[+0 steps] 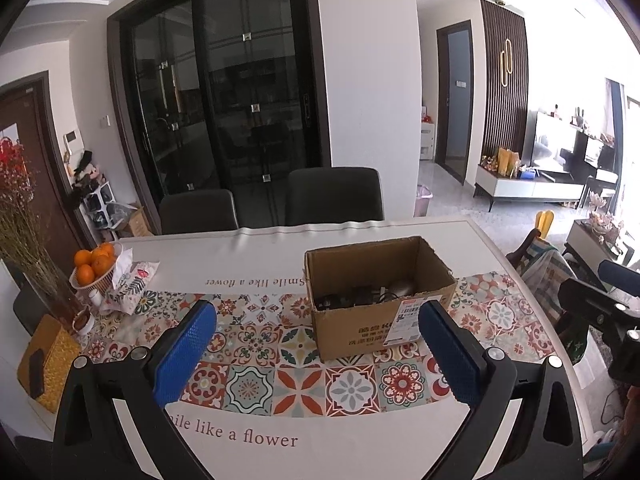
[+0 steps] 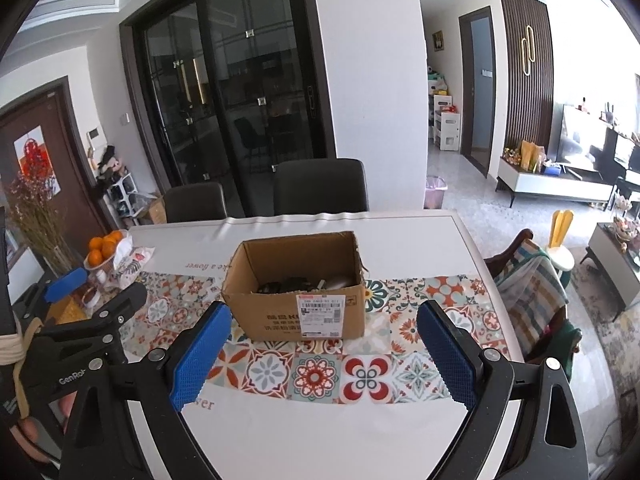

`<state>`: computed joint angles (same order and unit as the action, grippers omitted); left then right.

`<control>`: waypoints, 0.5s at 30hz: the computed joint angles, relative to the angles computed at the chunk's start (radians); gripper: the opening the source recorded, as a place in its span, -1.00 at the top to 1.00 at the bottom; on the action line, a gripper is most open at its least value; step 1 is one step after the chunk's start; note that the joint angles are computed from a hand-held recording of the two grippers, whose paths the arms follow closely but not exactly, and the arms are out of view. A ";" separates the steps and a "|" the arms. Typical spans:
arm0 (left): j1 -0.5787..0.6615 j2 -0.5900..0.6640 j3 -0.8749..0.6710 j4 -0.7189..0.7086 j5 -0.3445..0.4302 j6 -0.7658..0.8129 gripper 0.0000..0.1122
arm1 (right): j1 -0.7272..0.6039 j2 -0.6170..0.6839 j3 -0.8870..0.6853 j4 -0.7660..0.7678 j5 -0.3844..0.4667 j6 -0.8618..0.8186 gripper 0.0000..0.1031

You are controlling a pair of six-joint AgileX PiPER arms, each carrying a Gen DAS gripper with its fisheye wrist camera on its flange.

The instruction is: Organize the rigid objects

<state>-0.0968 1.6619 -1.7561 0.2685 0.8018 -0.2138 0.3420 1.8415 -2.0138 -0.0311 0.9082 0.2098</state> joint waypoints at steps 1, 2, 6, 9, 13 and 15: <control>-0.003 -0.005 0.002 0.008 -0.002 -0.005 -0.83 | 0.000 -0.001 0.001 0.001 0.000 0.000 -0.82; -0.004 -0.011 0.007 0.010 -0.006 -0.005 -0.83 | 0.000 -0.003 0.002 0.001 0.001 0.000 -0.82; -0.008 -0.027 0.019 0.015 -0.013 -0.006 -0.83 | 0.006 -0.021 0.029 -0.010 -0.021 0.013 -0.82; -0.010 -0.033 0.021 0.012 -0.011 -0.006 -0.83 | 0.005 -0.031 0.046 -0.010 -0.031 0.014 -0.82; -0.020 -0.037 0.023 0.032 -0.006 -0.022 -0.83 | 0.005 -0.041 0.060 -0.006 -0.037 0.015 -0.82; -0.021 -0.038 0.024 0.028 -0.004 -0.021 -0.83 | 0.007 -0.042 0.062 -0.009 -0.037 0.017 -0.82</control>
